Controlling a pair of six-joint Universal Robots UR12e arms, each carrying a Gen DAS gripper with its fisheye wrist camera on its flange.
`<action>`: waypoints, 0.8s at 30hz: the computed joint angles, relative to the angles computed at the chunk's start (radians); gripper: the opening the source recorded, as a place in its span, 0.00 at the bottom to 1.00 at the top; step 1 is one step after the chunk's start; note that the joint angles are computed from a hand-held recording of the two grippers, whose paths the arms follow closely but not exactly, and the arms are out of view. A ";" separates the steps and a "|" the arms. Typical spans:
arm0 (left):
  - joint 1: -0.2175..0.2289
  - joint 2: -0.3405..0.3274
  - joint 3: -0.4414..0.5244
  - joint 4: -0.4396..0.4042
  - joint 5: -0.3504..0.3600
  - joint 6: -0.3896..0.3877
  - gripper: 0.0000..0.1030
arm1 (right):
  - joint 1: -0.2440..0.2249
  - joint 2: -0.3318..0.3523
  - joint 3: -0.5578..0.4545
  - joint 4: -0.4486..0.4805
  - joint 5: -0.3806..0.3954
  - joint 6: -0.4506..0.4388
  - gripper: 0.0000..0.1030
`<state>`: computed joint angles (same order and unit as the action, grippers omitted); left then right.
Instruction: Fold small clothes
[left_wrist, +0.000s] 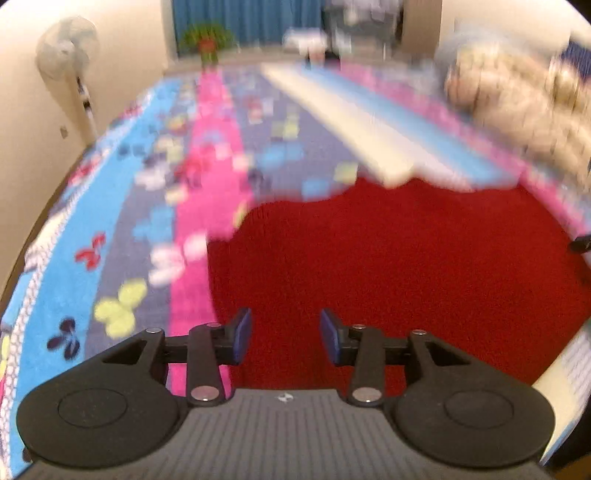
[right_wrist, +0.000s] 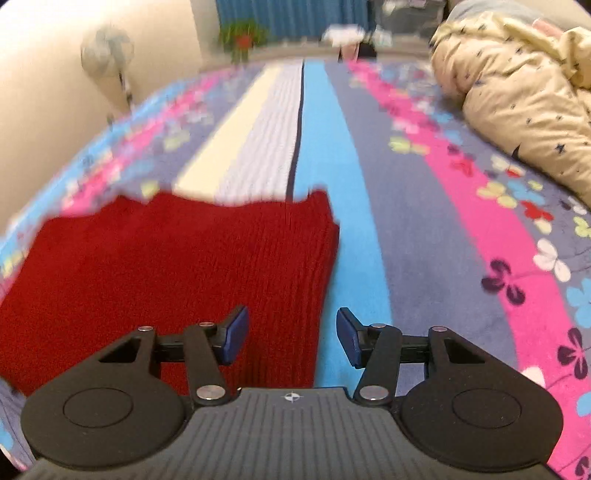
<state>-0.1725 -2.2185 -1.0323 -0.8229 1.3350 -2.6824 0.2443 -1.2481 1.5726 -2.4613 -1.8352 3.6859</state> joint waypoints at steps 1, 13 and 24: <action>-0.017 -0.021 0.034 -0.084 0.095 0.036 0.46 | 0.001 0.009 -0.012 0.051 -0.003 -0.006 0.58; -0.024 -0.062 0.094 -0.149 0.190 -0.043 0.61 | 0.015 0.019 -0.033 0.074 -0.050 -0.036 0.65; -0.035 -0.003 -0.041 0.158 0.249 0.037 0.68 | 0.032 0.000 -0.045 0.083 -0.150 0.024 0.66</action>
